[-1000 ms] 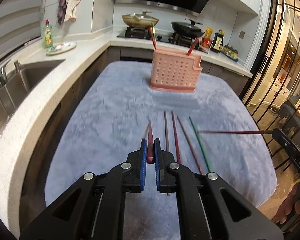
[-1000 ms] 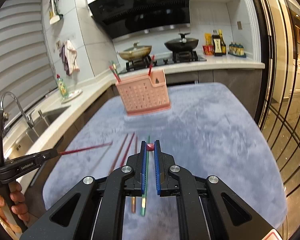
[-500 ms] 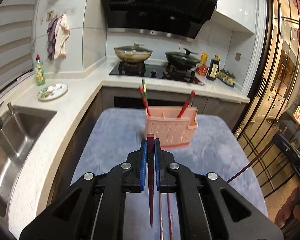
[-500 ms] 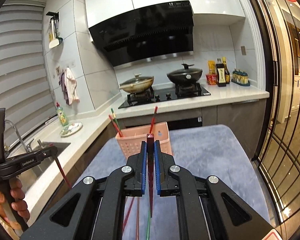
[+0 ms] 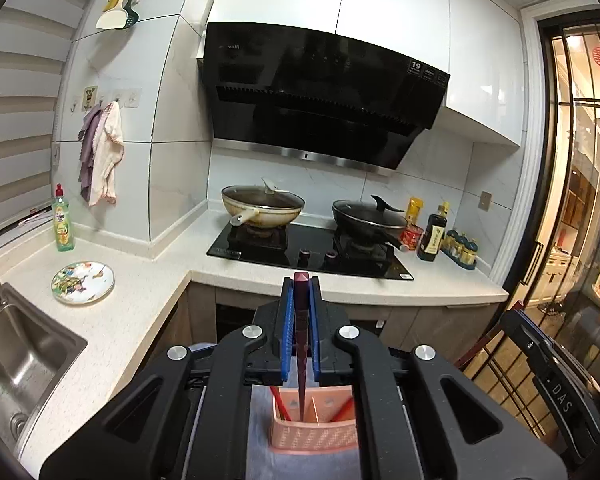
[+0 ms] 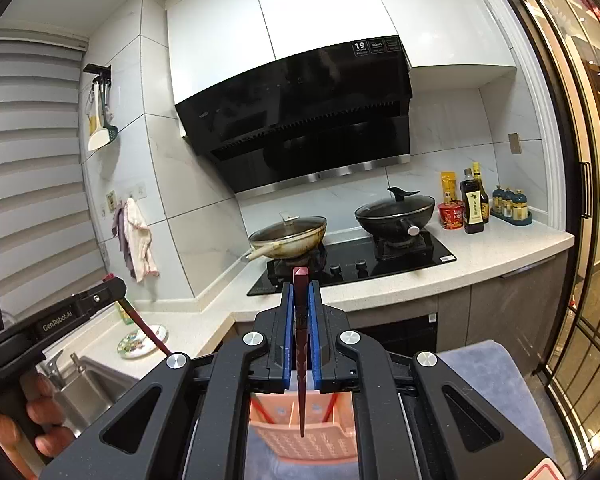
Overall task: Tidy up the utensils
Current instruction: 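Lift both held chopsticks and lower them into the pink holder, then open both grippers to release the chopsticks into the holder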
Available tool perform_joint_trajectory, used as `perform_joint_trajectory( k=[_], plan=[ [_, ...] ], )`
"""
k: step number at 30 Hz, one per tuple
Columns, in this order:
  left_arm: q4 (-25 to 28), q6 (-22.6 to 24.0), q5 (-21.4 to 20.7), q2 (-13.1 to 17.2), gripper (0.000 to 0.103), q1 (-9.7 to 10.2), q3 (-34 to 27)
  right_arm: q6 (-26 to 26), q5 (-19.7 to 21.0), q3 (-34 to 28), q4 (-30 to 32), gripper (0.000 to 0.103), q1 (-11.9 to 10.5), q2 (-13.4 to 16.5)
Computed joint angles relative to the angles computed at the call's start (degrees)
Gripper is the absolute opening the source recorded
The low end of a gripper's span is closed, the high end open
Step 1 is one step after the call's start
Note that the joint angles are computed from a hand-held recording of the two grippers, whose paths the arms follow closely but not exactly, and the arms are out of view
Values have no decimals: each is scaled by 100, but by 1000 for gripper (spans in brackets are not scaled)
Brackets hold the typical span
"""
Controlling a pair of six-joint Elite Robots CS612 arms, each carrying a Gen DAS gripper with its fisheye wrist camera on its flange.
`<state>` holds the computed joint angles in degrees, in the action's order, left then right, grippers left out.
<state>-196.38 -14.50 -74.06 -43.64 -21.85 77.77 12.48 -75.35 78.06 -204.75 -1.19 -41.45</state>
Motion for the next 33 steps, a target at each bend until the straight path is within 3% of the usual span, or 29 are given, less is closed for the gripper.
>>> perform_joint_trajectory(
  k=[6,15,18,22,27,30,33],
  plan=[
    [499,-43,-96,418,7,90,-606,-3,-44,-546,493,7,50,378],
    [914,-259,-261,576,8,133,-550,-339,-174,-499,982,7,83,561],
    [946,-334,-206,519,11,129,-416,-396,-212,-301,810,9,73,477],
    [775,-354,-61,313,30,92,-41,-349,-151,84,544,11,11,250],
    [368,-131,182,-17,39,-30,609,-365,32,796,109,21,-77,-125],
    [133,-15,329,-225,48,-143,1103,-482,149,1362,-135,21,-129,-361],
    [28,24,402,-372,49,-240,1518,-638,174,1806,-321,21,-147,-514]
  ],
)
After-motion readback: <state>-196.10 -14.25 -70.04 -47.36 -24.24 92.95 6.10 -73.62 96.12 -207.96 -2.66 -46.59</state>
